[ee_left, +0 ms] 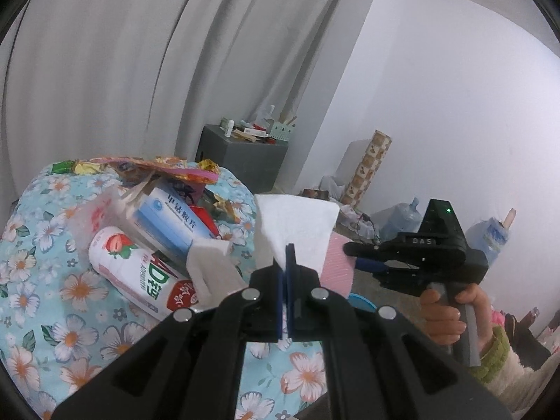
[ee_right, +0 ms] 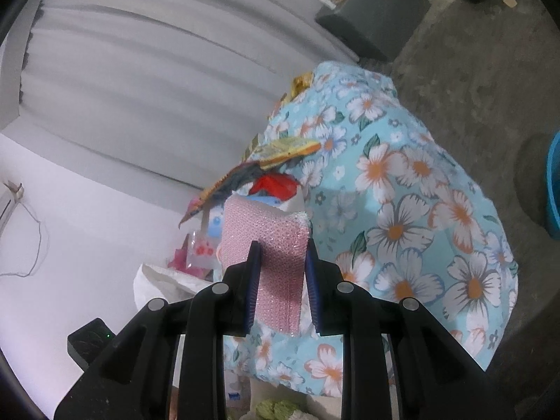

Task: Collect trash
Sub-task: 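Lift the tissue and sponge off the bed and swing toward the wastebasket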

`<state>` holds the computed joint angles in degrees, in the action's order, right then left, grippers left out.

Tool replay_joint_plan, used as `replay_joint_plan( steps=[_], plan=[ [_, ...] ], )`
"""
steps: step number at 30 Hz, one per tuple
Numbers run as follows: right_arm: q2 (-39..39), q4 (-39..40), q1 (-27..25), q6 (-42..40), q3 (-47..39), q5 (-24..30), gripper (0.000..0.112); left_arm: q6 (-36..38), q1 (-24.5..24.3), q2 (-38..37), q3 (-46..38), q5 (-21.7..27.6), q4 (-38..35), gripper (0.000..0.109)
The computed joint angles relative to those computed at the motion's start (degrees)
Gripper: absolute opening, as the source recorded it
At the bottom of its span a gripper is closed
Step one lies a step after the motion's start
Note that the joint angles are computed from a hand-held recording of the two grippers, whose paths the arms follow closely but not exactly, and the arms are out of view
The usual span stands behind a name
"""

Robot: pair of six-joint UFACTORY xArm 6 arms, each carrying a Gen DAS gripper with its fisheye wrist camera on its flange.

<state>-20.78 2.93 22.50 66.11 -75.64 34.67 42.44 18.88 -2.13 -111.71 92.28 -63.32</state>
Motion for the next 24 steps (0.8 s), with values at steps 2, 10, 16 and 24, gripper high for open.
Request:
replay_joint_plan(
  steps=[2,10,16,24],
  plan=[
    [-0.1,-1.33,-0.11,1.04,-0.57,0.72,0.022,-0.01,0.25,0.01,-0.18,0.05,-0.44,0.001],
    [-2.33,-5.83,-0.49,4.67,-0.39,3.04,0.022,-1.63,-0.68,1.59,-3.11,0.17,-1.18,0.001],
    [-4.66,-8.08,-0.98,7.24,1.39,3.38,0.022,-1.9,-1.78,1.82,-4.27,0.01,-1.15,0.001],
    [-8.55,-9.43,-2.04,9.51,5.94,1.83,0.022,-1.88,-3.51,1.99,-4.74,-0.73,-0.05,0.001]
  ],
)
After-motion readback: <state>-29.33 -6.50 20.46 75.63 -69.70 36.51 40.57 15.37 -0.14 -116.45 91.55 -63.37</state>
